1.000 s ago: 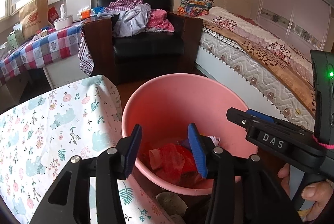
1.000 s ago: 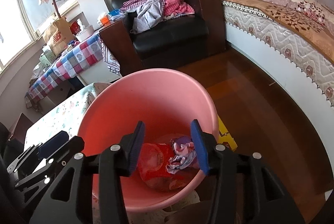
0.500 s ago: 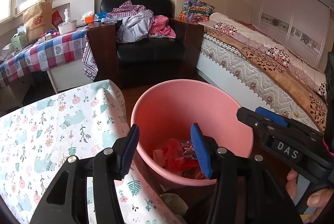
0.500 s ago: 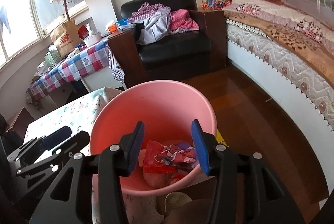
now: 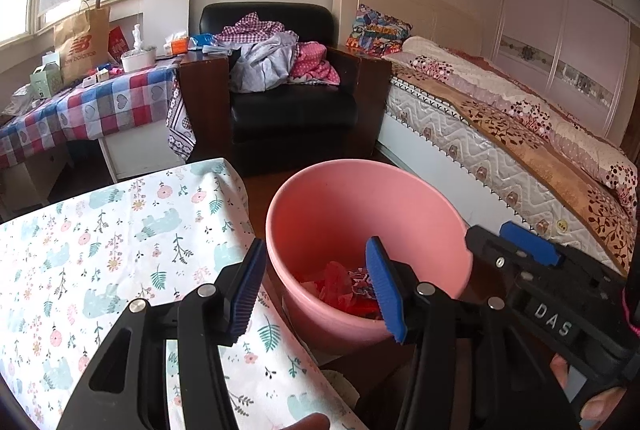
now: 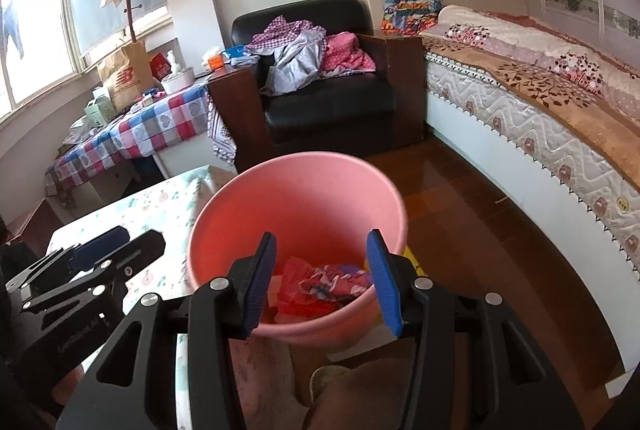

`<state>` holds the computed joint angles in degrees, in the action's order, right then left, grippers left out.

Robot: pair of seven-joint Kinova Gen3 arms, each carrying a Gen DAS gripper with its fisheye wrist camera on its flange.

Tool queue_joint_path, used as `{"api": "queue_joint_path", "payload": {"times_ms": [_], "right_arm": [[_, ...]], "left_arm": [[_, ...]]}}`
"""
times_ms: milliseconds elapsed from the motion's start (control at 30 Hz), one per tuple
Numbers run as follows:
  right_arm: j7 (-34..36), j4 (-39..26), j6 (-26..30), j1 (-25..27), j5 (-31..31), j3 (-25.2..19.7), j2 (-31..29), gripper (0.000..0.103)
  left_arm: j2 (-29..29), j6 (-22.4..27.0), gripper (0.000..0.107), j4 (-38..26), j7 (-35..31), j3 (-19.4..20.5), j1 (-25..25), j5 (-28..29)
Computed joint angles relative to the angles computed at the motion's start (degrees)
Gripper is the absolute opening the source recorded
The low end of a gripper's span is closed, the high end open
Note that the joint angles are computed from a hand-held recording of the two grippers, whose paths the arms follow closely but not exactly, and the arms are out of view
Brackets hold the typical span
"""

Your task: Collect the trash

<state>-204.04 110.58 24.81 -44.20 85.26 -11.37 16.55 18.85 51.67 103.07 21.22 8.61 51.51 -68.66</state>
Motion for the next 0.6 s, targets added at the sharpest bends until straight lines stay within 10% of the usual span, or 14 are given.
{"api": "queue_joint_path", "payload": {"times_ms": [600], "right_arm": [[-2.0,2.7,13.0,-7.7,1.1,-3.9,-1.2,0.056]], "left_arm": [[-3.7,7.8,0.051,4.5,7.9,4.6,3.4,-1.8]]}}
